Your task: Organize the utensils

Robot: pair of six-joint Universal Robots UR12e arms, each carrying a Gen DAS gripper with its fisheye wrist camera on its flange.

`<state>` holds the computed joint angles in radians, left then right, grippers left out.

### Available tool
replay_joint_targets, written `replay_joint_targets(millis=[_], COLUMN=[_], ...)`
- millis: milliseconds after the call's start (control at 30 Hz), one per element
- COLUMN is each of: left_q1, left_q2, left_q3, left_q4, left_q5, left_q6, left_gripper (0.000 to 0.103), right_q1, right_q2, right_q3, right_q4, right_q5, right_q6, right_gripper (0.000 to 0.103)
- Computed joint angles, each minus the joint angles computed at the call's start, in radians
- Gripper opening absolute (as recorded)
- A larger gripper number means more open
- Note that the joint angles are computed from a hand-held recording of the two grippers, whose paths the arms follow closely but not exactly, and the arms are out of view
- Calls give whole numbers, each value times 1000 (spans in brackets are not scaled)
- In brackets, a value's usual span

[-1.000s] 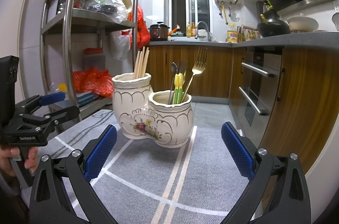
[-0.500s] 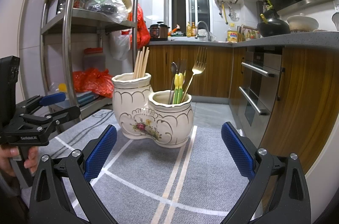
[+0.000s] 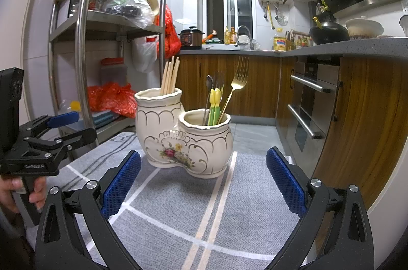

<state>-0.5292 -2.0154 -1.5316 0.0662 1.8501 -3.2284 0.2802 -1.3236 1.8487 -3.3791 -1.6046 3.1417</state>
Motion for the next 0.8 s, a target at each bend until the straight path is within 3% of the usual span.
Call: replay_joint_targets(millis=[800], left_q1=[-3], left_q2=[0], left_q3=[1], left_q4=[3], left_q5=[5], left_q6=[3], left_gripper=[97], right_q1=[-1], right_q2=[-1], right_q3=[1], right_q4=[0], right_q5=[1], right_q6=[0], right_gripper=[98])
